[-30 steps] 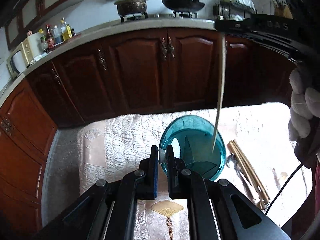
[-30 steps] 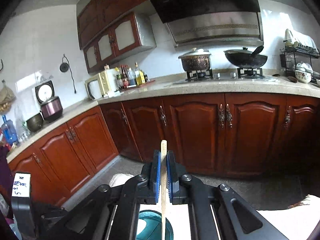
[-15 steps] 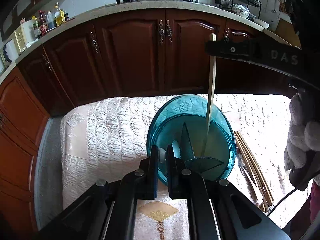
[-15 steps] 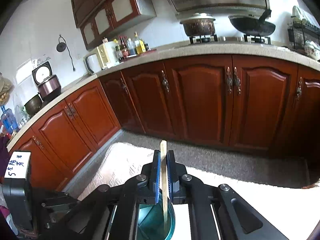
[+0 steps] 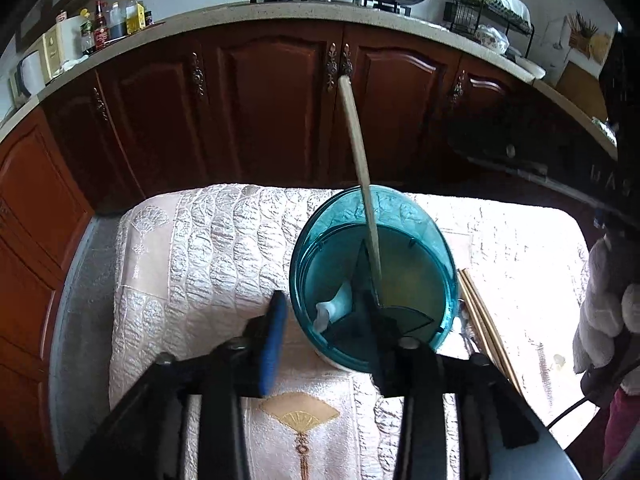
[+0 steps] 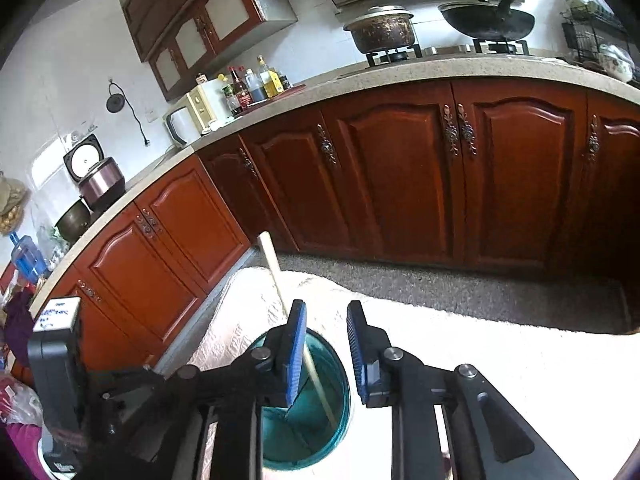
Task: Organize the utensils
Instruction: 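Withdraw both open tools from the cup back toward the remaining utensils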
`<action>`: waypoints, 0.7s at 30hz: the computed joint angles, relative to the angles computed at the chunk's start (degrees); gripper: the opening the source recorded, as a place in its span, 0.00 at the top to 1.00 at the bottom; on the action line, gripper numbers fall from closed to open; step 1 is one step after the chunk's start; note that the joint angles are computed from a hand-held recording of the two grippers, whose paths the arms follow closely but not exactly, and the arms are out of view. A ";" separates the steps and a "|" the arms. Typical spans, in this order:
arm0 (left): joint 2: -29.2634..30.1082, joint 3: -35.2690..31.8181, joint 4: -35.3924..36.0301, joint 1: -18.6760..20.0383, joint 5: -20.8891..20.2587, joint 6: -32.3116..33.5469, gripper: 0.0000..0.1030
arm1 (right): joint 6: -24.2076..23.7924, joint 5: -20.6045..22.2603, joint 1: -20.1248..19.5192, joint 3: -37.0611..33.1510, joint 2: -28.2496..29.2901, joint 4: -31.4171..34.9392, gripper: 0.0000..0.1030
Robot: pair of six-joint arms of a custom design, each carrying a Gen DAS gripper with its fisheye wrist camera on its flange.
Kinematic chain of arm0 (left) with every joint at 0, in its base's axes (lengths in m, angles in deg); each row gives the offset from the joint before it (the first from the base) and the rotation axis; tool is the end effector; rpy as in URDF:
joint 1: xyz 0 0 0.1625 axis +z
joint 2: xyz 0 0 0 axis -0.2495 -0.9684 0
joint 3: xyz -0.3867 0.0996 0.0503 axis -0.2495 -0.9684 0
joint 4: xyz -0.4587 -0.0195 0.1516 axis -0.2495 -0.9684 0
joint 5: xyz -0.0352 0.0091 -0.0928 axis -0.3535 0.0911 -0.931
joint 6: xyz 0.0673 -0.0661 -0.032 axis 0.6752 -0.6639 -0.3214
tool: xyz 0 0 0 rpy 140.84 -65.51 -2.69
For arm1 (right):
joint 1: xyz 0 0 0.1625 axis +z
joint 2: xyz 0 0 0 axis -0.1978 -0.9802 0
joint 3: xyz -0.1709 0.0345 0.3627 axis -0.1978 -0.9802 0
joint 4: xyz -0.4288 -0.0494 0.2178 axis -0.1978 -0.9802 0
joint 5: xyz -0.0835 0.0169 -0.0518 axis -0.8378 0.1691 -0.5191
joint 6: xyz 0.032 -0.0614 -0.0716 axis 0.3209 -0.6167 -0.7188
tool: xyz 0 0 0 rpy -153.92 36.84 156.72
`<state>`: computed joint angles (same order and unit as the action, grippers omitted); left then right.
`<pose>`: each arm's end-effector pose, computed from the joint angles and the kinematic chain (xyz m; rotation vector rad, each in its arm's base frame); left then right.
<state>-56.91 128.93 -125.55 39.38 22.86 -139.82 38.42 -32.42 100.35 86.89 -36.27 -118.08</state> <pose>-0.3968 -0.4171 0.0672 0.3485 2.3342 -0.8242 0.1246 -0.4965 0.3573 0.9420 -2.6351 0.8583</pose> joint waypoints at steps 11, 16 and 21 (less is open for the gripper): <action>-2.96 2.94 1.29 -5.46 2.37 -8.47 0.40 | -0.83 -0.74 -1.76 5.73 -10.55 3.31 0.73; -1.91 2.95 1.93 -8.02 2.51 -10.94 0.40 | -2.38 -2.10 -2.79 8.99 -16.62 4.14 0.71; 0.14 2.56 0.67 -10.16 2.55 -11.22 0.40 | -4.02 -1.83 -5.23 11.45 -22.77 6.11 0.56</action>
